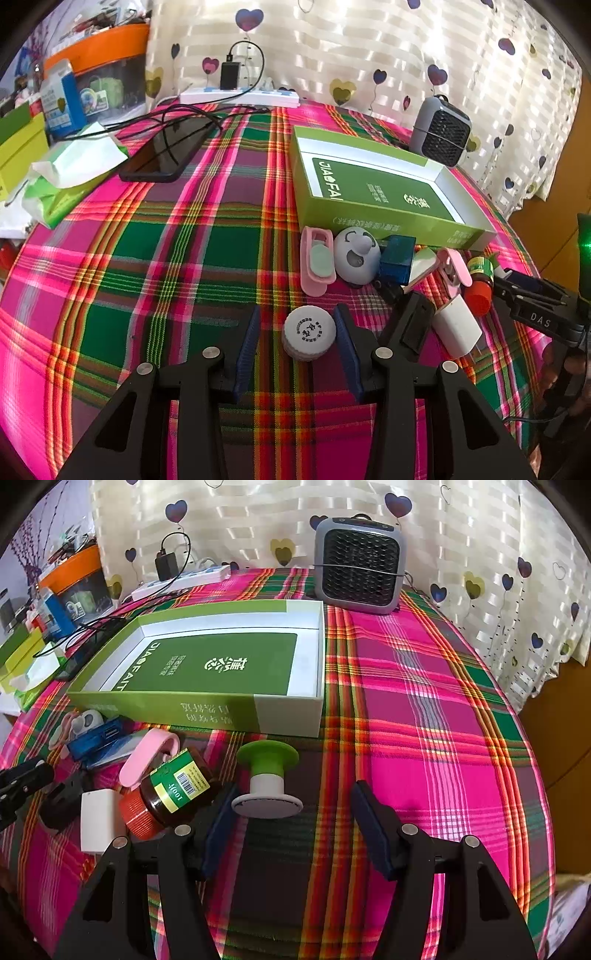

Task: Organize rigid objects
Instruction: 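Grasp the white printed cap with the left tool while the right tool reaches the green-topped spool, then lift the cap with the left tool while the right tool grasps and lifts the spool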

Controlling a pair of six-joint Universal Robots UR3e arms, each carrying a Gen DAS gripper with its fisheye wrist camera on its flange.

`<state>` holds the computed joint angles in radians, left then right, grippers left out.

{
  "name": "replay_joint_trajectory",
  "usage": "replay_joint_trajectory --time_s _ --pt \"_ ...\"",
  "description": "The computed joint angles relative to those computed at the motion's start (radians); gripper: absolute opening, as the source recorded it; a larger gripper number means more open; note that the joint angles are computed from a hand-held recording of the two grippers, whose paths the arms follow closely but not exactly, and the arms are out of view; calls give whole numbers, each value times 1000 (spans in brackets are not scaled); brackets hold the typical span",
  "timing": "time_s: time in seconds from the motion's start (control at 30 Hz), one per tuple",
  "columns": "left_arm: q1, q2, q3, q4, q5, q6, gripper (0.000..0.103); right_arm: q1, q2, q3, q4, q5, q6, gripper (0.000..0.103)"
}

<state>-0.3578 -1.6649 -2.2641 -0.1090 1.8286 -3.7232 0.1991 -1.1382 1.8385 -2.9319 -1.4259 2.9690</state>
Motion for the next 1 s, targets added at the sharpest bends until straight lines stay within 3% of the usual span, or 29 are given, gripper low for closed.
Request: replay_joint_trajectory --time_s 0.13,0.3,0.4,1.0 --pt "-2 -1 3 -6 9 3 37 0 0 1 -4 0 1 59" --pt "-2 7 -1 -23 26 -3 27 1 -1 5 -13 -2 6 45" --pt "4 13 -12 -14 16 -2 27 1 -2 7 -18 2 8 35" --pt "-10 20 1 -39 22 -6 27 -20 -31 38 -17 34 26 34"
